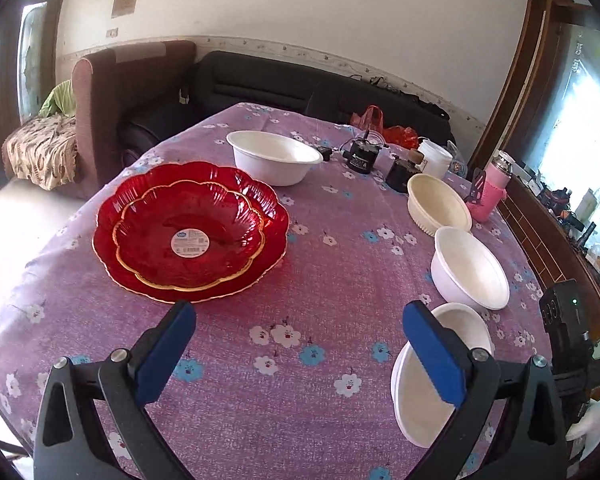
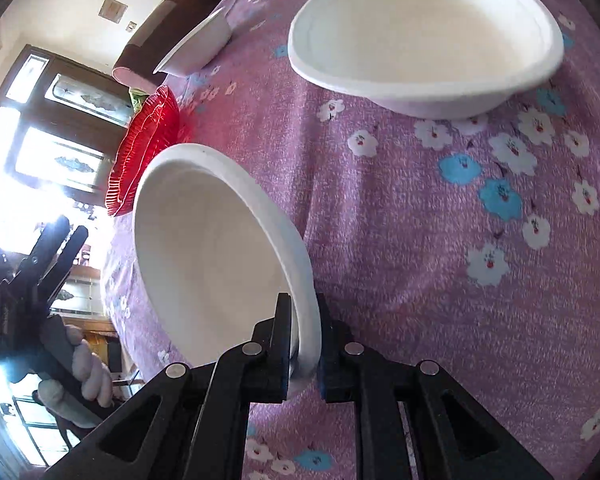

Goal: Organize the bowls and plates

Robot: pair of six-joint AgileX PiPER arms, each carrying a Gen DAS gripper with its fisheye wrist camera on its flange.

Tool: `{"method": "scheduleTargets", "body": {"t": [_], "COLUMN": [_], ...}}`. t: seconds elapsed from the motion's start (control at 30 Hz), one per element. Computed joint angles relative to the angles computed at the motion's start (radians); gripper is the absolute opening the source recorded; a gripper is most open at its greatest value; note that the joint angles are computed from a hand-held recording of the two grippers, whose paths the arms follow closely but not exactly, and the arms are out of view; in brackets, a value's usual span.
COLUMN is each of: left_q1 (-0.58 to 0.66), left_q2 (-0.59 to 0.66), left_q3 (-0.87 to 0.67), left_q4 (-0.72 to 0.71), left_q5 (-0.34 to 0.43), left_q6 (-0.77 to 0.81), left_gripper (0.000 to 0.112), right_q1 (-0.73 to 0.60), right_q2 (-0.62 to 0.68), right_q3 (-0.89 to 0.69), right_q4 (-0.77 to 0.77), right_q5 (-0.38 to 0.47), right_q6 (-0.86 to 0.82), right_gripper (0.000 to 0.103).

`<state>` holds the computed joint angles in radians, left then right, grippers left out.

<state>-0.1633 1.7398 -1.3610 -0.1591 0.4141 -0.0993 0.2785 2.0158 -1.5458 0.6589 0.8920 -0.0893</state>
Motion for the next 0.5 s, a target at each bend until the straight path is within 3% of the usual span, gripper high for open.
{"method": "scheduleTargets", "body": {"t": [0.13,0.3,0.5], "left_q1": [-0.006,-0.049,-0.043], "left_q2": [-0.024,-0.06,-0.064], "left_q3": [0.034,0.089,0.112], "left_q4": [0.029,0.232,0.182], "left_q5": [-0.039,-0.108,-0.137], "left_q6": [-0.019,-0.174,-0.137], "left_gripper": [0.103,0.103,0.103], "right_q1": [0.038,0.049,0.039], "right_q2": [-0.011,-0.03,-0.151], "right_q3": [-0.008,0.017,0.202], "right_q4": [-0.093,-0.154,-0.078], "right_q5": [-0.043,-0.085,-0.278], "right_q6": [0.053,0.096,0.062], "right_gripper": [0.013,0.021,0.028]}}
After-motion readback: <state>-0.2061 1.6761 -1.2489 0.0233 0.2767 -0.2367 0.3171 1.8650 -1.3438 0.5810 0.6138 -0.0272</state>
